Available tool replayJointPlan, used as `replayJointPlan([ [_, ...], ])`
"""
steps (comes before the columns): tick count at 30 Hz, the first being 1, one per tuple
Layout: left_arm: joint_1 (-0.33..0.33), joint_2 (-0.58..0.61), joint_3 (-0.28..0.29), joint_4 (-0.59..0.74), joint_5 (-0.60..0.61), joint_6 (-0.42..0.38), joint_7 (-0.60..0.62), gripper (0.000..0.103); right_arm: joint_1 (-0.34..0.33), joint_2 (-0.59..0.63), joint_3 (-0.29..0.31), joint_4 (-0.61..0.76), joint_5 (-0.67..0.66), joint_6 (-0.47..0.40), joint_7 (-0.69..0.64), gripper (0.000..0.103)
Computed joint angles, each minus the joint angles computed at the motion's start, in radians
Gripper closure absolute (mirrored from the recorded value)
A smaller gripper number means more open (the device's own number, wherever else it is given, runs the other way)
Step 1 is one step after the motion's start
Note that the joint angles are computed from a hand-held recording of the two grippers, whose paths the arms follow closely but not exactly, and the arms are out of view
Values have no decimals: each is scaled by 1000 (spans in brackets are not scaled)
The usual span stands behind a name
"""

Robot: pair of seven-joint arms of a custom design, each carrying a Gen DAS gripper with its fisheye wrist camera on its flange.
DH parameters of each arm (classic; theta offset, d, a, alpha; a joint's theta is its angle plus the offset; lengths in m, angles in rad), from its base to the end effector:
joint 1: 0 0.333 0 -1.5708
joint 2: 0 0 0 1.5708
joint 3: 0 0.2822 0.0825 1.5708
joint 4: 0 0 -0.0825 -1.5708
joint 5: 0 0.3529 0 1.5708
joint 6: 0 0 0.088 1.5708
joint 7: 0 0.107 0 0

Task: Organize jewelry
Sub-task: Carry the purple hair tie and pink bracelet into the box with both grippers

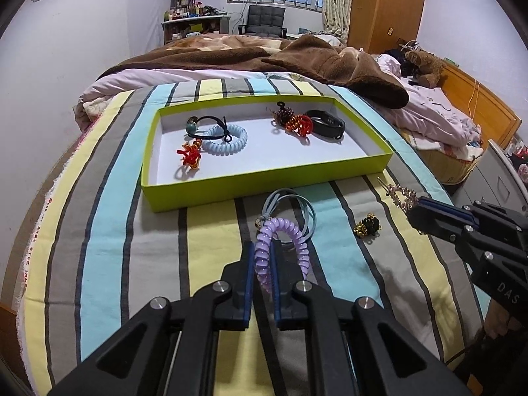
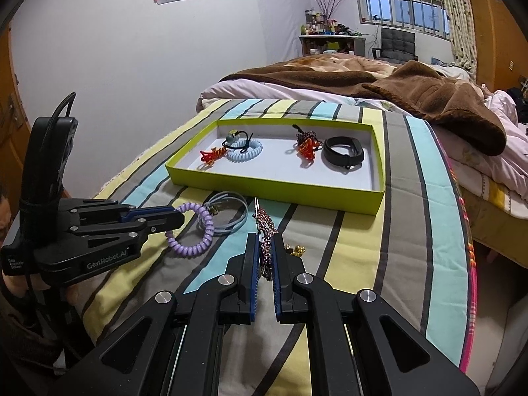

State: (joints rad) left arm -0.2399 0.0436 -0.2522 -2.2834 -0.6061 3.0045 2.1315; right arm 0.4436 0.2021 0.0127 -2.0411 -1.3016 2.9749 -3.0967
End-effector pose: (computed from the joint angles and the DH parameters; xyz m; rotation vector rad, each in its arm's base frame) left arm 0.4912 -0.2155 0.3919 -1.4154 2.3208 -0.9259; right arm 0.4828 0.3108 0.3774 -1.7136 1.6073 -0.5857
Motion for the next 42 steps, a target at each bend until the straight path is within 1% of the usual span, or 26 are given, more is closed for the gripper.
replayJointPlan([
  [2,4,-4,-4,3,-48,-8,35,93,1,-1,0,1,0,-2,0,96],
  [5,1,-12,0,-8,-40,3,33,93,0,-1,1,0,8,-2,-5,96],
  [8,3,-15,1,-3,-95,-10,73,93,2,-2,-2,1,-8,1,9,96],
  [10,1,-17,4,-6,-81,-2,65,93,0,-2,-2,1,-10,-1,13,96],
  [11,1,-20,3,-5,-100,-4,82,93,0,-3,-2,1,-12,-1,14,96],
  [13,2,-26,2,9,-184,-24,150,93,-2,-6,0,2,-9,-8,10,96],
  [15,-1,-25,6,18,-184,-14,149,93,-6,-9,0,2,-4,-12,4,96],
  [18,1,-17,9,44,-200,-23,163,93,-12,-14,0,6,-4,-17,1,96],
  [21,5,-1,10,75,-187,-29,157,93,-21,-8,1,24,22,-25,-34,96],
  [24,16,24,8,121,-186,-49,155,93,-28,9,-2,52,66,-36,-92,96],
  [27,25,54,4,164,-159,-59,139,93,-34,26,-9,72,109,-33,-145,96],
  [30,39,99,-1,229,-141,-93,114,93,-45,53,-12,101,203,-36,-250,96],
  [32,41,126,-5,264,-108,-91,92,93,-49,72,-14,122,265,-42,-326,96],
  [35,55,178,-18,338,-94,-133,73,93,-57,109,-11,157,374,-60,-460,96],
  [37,48,216,-12,382,-40,-140,30,93,-65,134,-9,180,449,-66,-540,96],
  [39,52,249,-17,423,-11,-153,8,93,-65,151,-14,193,503,-69,-594,96],
  [42,62,312,-25,508,24,-202,-30,93,-72,179,-16,219,587,-75,-678,96],
])
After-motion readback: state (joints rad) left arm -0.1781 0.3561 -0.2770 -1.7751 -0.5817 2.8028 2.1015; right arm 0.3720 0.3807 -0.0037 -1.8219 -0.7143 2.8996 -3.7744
